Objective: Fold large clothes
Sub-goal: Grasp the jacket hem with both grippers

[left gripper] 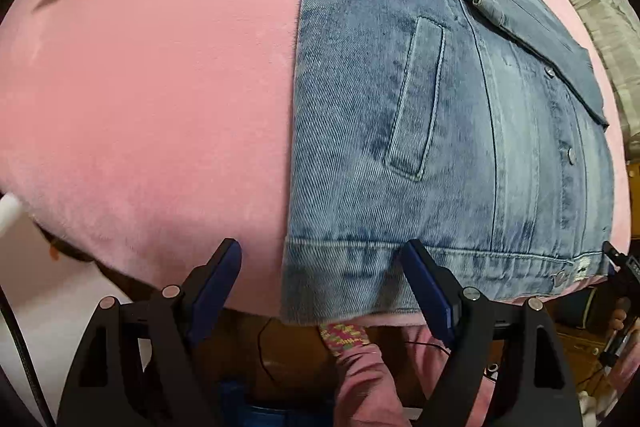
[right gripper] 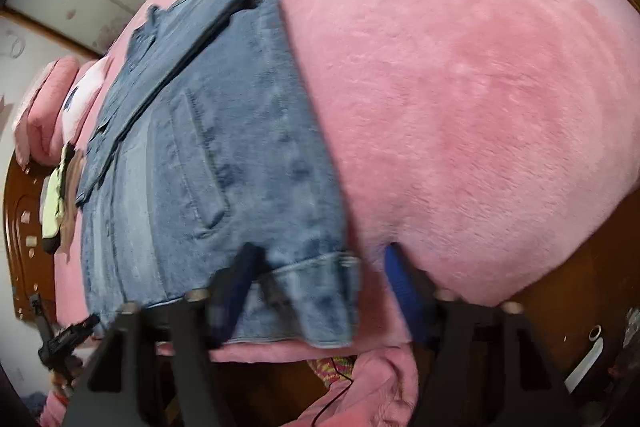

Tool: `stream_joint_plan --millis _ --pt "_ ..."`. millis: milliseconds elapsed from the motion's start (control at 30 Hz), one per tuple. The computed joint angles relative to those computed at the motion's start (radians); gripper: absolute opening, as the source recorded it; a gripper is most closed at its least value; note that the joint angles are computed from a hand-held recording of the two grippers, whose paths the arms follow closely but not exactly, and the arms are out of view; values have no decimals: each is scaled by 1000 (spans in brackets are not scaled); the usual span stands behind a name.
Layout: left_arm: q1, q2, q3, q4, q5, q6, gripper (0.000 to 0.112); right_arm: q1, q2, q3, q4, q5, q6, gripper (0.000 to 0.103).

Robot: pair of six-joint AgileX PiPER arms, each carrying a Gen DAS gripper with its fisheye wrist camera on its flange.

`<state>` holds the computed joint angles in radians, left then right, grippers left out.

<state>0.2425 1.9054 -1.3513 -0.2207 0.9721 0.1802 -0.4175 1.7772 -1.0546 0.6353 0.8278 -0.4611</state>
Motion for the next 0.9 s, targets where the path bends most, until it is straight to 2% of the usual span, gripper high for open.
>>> stream_joint_plan --millis 133,267,433,500,567,667,700,733,900 --pt "29 68 -77 -39 50 53 83 40 -7 -34 -60 18 23 37" --pt "92 163 -168 -126 105 94 84 11 22 -65 -20 77 32 33" --pt "116 204 -205 -161 149 93 84 -40 49 -96 31 174 96 28" --pt "130 202 -192 -194 155 107 75 -69 49 -95 76 208 116 25" --pt "155 178 -135 -269 147 143 53 -85 33 -83 125 231 117 22" --pt "199 146 -44 -383 121 171 30 -74 -4 -75 182 263 117 21" --pt "209 136 -20 -408 105 176 27 -65 -12 -76 185 266 122 21" --pt "223 124 6 -444 92 182 15 -47 -21 -82 185 268 135 21" --pt "242 37 80 -532 69 141 13 48 -50 -124 196 262 240 20"
